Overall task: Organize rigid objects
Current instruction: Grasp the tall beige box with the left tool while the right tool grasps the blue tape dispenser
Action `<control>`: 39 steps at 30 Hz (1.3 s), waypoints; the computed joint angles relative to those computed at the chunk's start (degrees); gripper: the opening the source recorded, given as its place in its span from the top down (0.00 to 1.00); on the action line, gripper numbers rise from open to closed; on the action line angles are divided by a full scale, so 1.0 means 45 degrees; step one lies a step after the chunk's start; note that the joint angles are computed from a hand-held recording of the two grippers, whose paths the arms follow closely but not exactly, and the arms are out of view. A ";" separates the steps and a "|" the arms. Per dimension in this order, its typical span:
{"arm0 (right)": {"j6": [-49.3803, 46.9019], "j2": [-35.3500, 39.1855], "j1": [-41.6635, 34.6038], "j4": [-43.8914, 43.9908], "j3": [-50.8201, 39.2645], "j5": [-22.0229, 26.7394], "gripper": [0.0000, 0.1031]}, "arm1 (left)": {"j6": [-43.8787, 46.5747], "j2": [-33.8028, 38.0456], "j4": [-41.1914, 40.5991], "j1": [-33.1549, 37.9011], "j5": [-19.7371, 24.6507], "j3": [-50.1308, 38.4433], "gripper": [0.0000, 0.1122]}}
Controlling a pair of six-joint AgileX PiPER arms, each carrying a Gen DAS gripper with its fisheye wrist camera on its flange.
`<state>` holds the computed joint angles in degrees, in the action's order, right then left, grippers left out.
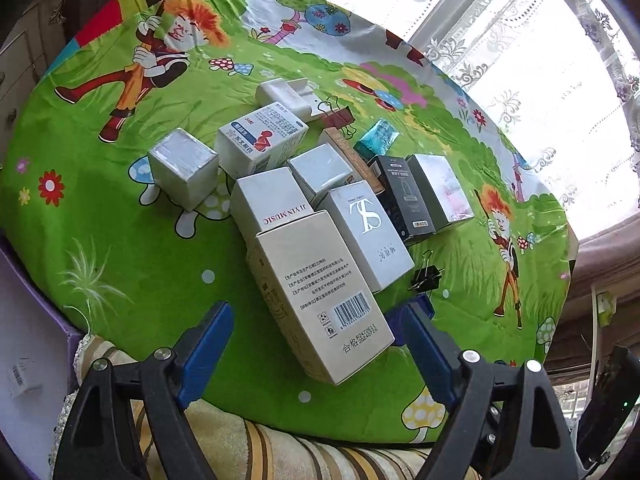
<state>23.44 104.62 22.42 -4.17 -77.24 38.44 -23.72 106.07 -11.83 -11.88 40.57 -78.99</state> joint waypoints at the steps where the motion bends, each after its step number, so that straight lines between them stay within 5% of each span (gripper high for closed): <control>1: 0.0054 0.0028 -0.0028 0.0051 -0.0010 -0.0031 0.19 | -0.0520 0.0220 0.0360 -0.0084 0.0164 -0.0290 0.23; 8: -0.0181 0.0284 -0.0480 0.1400 -0.0180 -0.0378 0.19 | -0.2049 0.1622 0.1224 -0.0308 0.1293 -0.1761 0.23; 11: -0.0334 0.0610 -0.0539 0.2042 -0.0599 -0.0258 0.19 | -0.1568 0.1830 0.0834 -0.0233 0.1213 -0.1686 0.24; 13: -0.0385 0.0882 -0.0505 0.2406 -0.0979 -0.0146 0.19 | -0.1068 0.1837 0.0425 -0.0152 0.1097 -0.1502 0.38; 16: -0.0281 0.1359 -0.0435 0.2838 -0.1610 0.0077 0.19 | -0.0587 0.1694 0.0280 -0.0102 0.0968 -0.1180 0.45; 25: 0.0778 0.2629 -0.0039 0.2664 -0.3112 0.0796 0.19 | -0.0380 -0.0161 0.1417 0.0055 -0.0055 0.0810 0.53; 39: 0.1058 0.3827 0.0402 0.1941 -0.4551 0.1667 0.49 | -0.3987 -0.3072 0.6902 -0.0079 -0.0837 0.3470 0.53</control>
<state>28.20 121.84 24.23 4.56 -97.72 45.94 -41.66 92.24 19.23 -12.24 36.80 -63.37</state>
